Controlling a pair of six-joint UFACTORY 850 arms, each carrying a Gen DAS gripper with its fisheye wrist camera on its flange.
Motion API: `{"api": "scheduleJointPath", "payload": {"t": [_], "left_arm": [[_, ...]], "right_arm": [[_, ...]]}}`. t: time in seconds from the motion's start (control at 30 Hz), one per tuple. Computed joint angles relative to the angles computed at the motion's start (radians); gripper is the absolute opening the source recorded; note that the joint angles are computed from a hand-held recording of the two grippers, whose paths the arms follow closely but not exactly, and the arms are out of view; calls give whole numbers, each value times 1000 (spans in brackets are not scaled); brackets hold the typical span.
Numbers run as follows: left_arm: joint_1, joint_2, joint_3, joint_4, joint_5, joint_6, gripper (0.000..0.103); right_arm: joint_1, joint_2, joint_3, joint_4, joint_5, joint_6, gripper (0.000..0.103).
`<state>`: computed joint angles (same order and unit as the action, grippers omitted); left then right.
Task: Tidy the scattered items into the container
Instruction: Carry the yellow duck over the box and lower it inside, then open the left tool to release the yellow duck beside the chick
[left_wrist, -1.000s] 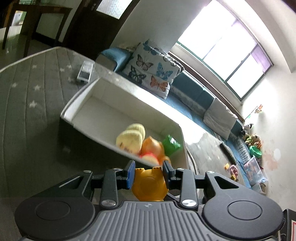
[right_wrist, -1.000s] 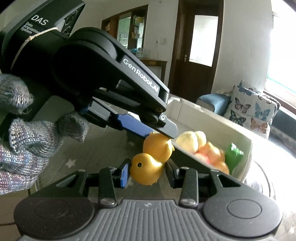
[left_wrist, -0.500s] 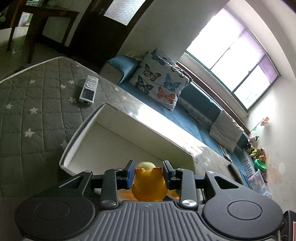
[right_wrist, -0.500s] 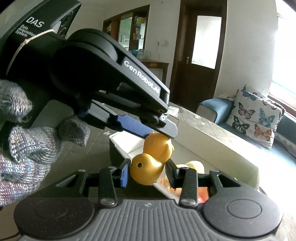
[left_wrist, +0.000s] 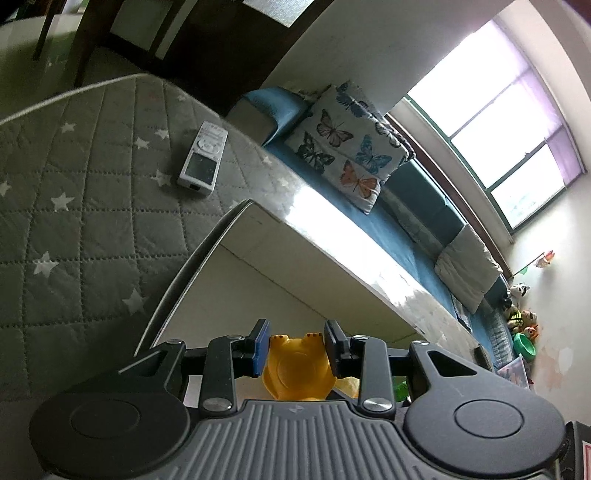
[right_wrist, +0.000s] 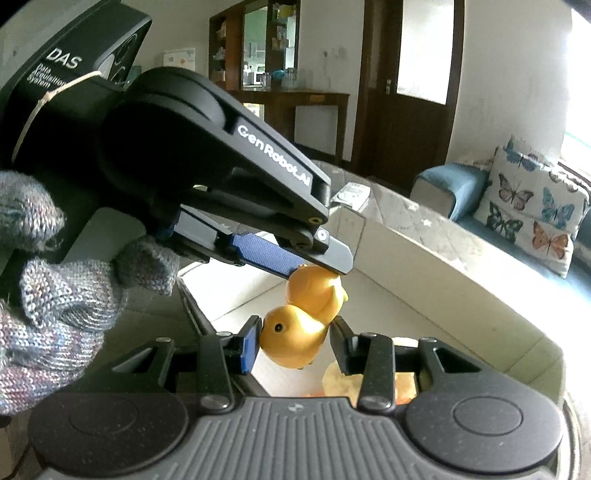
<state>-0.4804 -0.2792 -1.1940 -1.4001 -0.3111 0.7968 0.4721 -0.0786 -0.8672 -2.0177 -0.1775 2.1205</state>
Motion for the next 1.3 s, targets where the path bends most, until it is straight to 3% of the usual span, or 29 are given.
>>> {"api": "scheduleJointPath", "payload": {"t": [0.17,0.77,1.3], "left_arm": [[-1,-30,-17,64,-1,-67,33],[-11,0,21,70,12,-54,33],[-54,141,148,19,65,41,33]], "right_arm": [[-5,-22,-15,185,-1,-170,40],[37,50,41,205,-63,-159,41],[111,167,140,189,-154,-78,61]]}}
